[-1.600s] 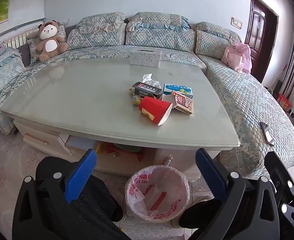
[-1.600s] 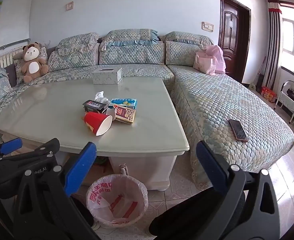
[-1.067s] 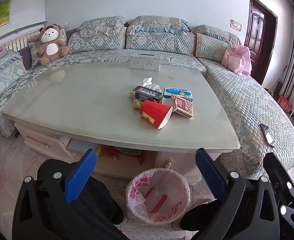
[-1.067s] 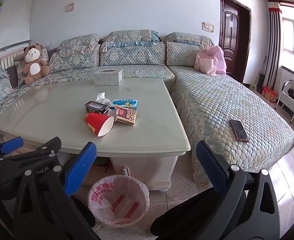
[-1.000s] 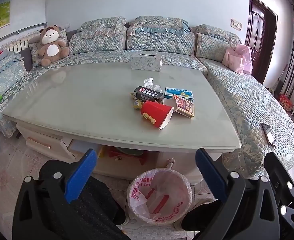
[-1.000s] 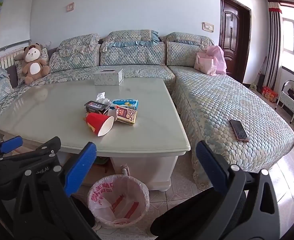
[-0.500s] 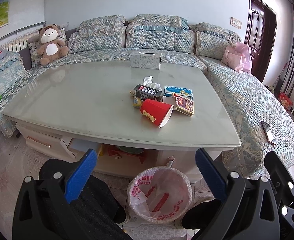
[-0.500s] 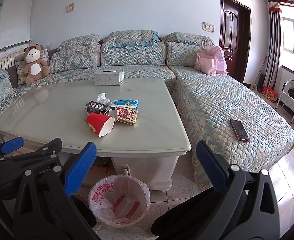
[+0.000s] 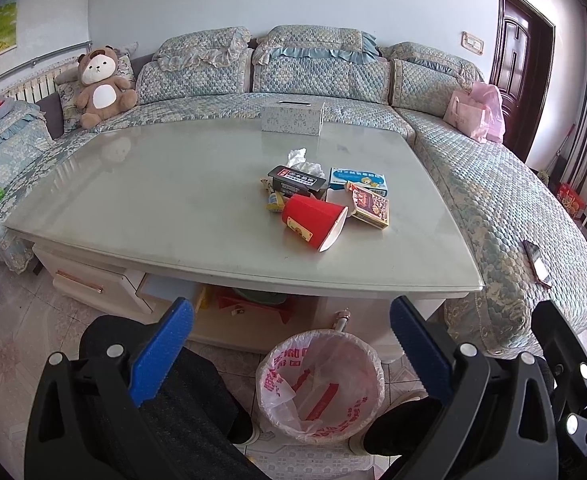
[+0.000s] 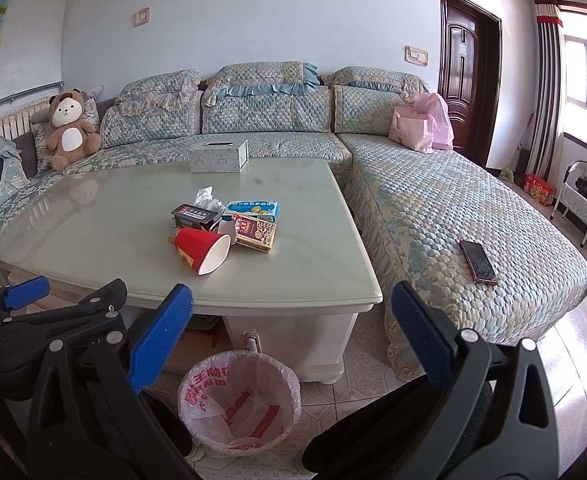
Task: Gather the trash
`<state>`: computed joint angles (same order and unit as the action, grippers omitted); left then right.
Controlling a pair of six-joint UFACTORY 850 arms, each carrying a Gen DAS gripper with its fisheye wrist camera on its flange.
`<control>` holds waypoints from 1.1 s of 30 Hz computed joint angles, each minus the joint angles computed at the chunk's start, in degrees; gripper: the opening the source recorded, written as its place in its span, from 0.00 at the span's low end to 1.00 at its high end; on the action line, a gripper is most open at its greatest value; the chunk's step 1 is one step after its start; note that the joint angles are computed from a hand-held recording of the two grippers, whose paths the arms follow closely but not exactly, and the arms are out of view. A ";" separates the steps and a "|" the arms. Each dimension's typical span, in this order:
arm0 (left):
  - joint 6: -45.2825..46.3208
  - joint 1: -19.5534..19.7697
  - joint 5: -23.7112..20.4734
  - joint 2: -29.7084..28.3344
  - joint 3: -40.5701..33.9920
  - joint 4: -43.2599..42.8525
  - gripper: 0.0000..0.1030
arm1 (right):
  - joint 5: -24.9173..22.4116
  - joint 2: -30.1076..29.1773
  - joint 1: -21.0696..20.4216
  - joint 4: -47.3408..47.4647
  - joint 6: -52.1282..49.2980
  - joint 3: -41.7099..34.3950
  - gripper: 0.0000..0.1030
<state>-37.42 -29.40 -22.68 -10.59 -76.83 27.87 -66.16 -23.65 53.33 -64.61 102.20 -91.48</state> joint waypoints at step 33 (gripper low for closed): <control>-2.48 -0.51 -0.76 0.76 0.01 3.07 0.94 | 0.06 0.00 0.33 -0.54 0.48 -0.21 0.94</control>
